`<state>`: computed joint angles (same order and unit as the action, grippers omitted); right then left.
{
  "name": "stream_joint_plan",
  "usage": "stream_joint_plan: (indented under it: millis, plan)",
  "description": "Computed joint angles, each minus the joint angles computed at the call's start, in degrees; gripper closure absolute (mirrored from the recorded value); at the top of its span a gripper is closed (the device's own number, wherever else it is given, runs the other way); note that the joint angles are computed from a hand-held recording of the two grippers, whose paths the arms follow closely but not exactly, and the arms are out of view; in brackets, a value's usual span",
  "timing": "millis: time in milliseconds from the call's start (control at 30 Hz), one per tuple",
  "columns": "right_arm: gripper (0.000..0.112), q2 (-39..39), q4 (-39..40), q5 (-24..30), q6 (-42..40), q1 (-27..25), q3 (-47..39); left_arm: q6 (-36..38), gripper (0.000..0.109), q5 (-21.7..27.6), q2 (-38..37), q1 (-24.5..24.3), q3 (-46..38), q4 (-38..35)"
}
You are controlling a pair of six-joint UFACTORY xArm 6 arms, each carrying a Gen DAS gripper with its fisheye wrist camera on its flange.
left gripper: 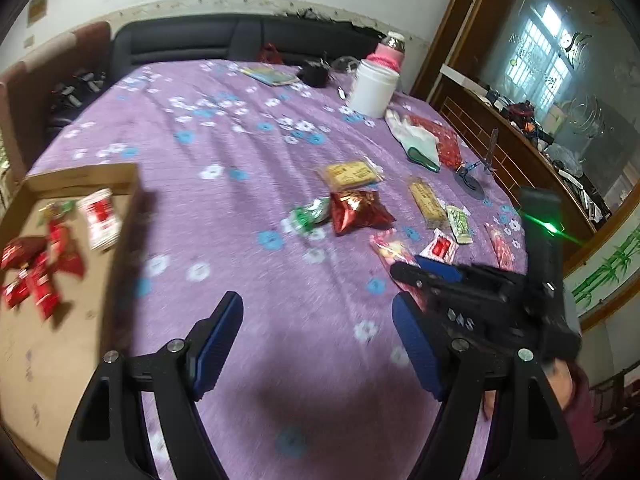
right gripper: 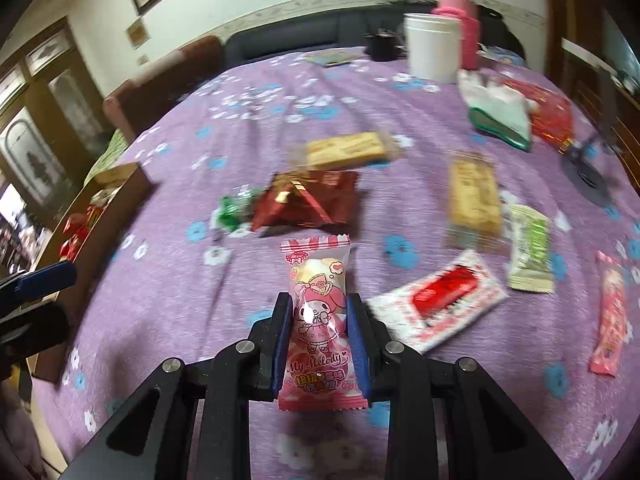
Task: Organize snacks
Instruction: 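Grasp the pink cartoon packet with the right gripper while the left takes the red foil bag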
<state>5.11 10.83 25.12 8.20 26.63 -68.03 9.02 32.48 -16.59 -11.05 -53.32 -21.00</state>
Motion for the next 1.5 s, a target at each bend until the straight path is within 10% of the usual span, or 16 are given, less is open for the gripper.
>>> stream_joint_plan:
  millis: [300,733,1000,1500]
  plan:
    - [0.083,-1.29,-0.13,1.25,2.97,-1.55,1.02,3.98,0.033,3.33,19.64,-2.41,-19.58,-2.35]
    - [0.083,-0.79,11.11,2.79,-4.33,-2.61,0.17,8.92,0.042,6.96,34.21,-6.85,-34.01,14.25]
    - [0.086,-1.09,8.50,0.54,-2.00,-2.43,0.94,7.08,0.078,2.97,29.83,-7.12,-28.85,13.09]
    - [0.086,-3.97,23.90,-4.98,-11.64,-2.44,4.23,13.33,0.078,3.32,14.51,-4.93,-17.10,-4.10]
